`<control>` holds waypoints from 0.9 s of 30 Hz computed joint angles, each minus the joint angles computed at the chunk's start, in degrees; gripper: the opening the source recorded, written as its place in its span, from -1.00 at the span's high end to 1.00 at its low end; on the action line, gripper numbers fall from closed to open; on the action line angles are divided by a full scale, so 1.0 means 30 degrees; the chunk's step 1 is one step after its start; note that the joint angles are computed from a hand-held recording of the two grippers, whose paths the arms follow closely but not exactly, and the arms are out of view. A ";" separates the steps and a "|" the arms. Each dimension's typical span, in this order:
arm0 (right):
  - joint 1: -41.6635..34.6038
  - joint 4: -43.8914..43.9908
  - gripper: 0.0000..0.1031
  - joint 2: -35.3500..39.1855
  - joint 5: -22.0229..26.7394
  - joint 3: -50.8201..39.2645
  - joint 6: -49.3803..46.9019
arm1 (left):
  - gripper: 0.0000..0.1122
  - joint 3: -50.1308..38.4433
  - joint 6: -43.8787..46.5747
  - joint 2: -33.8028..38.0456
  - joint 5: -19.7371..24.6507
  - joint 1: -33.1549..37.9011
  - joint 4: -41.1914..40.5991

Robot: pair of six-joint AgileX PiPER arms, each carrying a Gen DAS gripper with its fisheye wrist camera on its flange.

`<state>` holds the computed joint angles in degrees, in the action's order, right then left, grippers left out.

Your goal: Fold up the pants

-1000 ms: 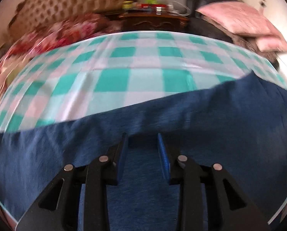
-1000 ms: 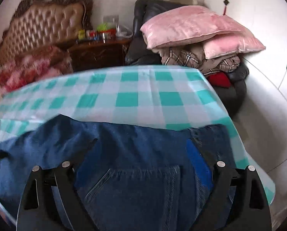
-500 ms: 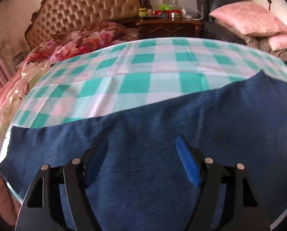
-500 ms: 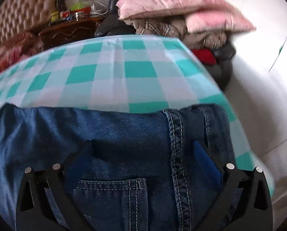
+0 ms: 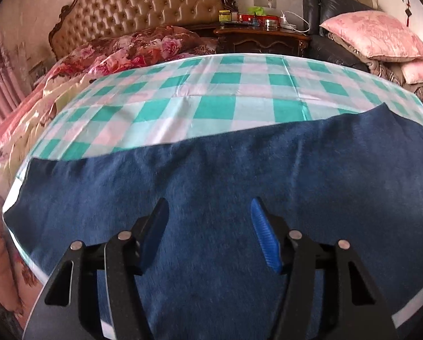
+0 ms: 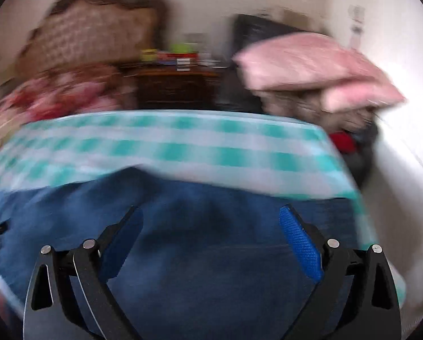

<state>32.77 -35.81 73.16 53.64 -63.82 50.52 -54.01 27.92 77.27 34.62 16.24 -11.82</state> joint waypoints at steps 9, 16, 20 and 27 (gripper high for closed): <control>0.6118 0.4203 -0.04 0.7347 -0.1111 -0.5485 -0.0342 | 0.28 0.2347 0.4355 -0.2114 0.2599 0.2760 -0.4868; 0.5893 0.3890 0.40 1.2763 0.0353 -1.2225 -0.1249 | 0.28 0.5074 0.8398 -0.4533 0.2471 0.4618 -0.7042; 0.5077 0.3999 0.41 1.5358 0.2505 -1.5236 -0.2245 | 0.28 0.5230 1.0561 -0.4700 0.3837 0.6240 -0.8272; 0.5043 0.3359 0.40 1.5424 0.1941 -1.4221 -0.1877 | 0.27 0.2263 1.4015 -0.1781 0.8302 1.3227 -1.1402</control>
<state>47.90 -25.74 119.43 59.46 -106.48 44.89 -47.22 69.97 71.93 59.53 55.92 -46.03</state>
